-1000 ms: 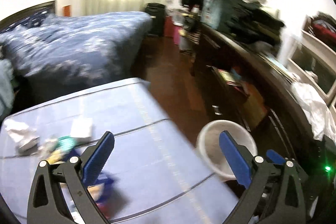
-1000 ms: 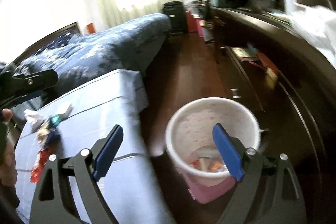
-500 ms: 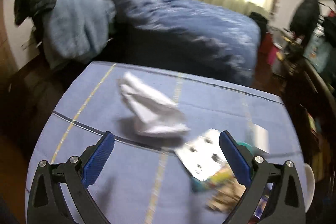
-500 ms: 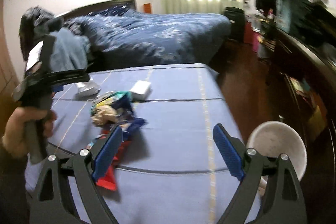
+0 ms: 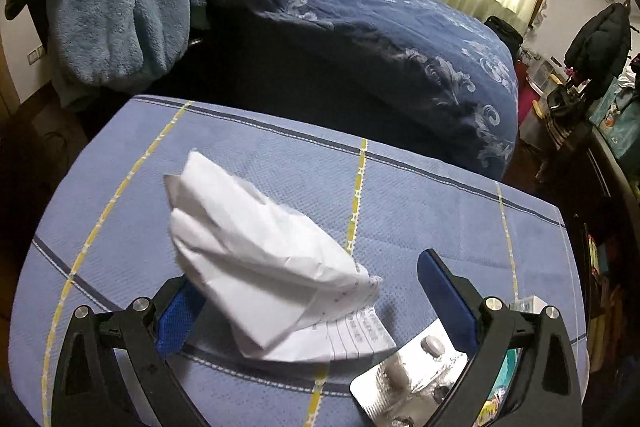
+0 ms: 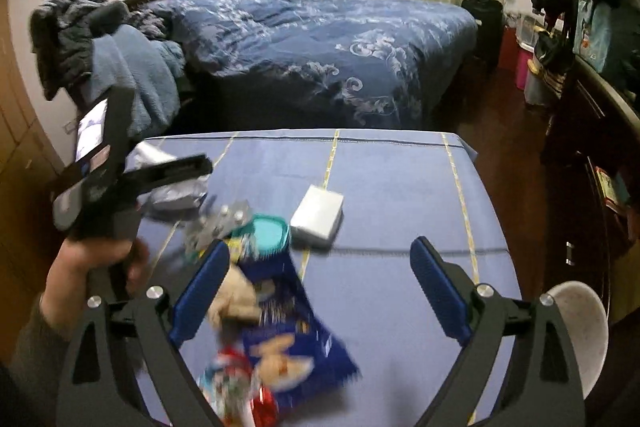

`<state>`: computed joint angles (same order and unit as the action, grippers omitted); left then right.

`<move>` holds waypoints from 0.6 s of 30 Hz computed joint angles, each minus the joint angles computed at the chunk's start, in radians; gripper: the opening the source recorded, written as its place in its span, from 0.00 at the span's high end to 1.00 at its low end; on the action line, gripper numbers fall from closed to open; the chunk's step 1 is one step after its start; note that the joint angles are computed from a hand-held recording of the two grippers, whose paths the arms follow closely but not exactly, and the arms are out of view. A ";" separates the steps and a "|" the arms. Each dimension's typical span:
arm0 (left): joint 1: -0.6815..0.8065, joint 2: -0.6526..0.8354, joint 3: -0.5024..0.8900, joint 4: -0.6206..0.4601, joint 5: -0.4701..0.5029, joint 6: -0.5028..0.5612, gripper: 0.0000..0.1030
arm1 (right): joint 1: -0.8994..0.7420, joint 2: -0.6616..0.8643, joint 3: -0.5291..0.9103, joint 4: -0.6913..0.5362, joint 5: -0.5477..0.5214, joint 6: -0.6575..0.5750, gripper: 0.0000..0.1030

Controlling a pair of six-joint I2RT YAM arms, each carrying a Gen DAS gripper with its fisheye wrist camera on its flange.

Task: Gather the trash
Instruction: 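Grasp the crumpled white paper with the left tool while the right tool grasps the white card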

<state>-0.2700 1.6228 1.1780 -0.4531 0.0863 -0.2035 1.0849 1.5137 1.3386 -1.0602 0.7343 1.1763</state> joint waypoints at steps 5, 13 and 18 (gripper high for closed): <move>0.002 0.015 0.008 0.004 -0.032 0.026 0.36 | -0.172 0.140 0.103 0.025 -0.129 -0.094 0.10; 0.048 -0.010 -0.004 0.004 -0.025 0.060 0.51 | -0.298 0.286 0.166 0.042 -0.276 -0.095 0.26; 0.071 -0.055 -0.016 -0.004 -0.016 0.078 0.49 | -0.298 0.305 0.159 0.058 -0.282 -0.102 0.58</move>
<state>-0.1986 1.5683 1.1616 -0.4573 0.0704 -0.1255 0.7871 1.8183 1.4978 -1.0020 0.4524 1.0738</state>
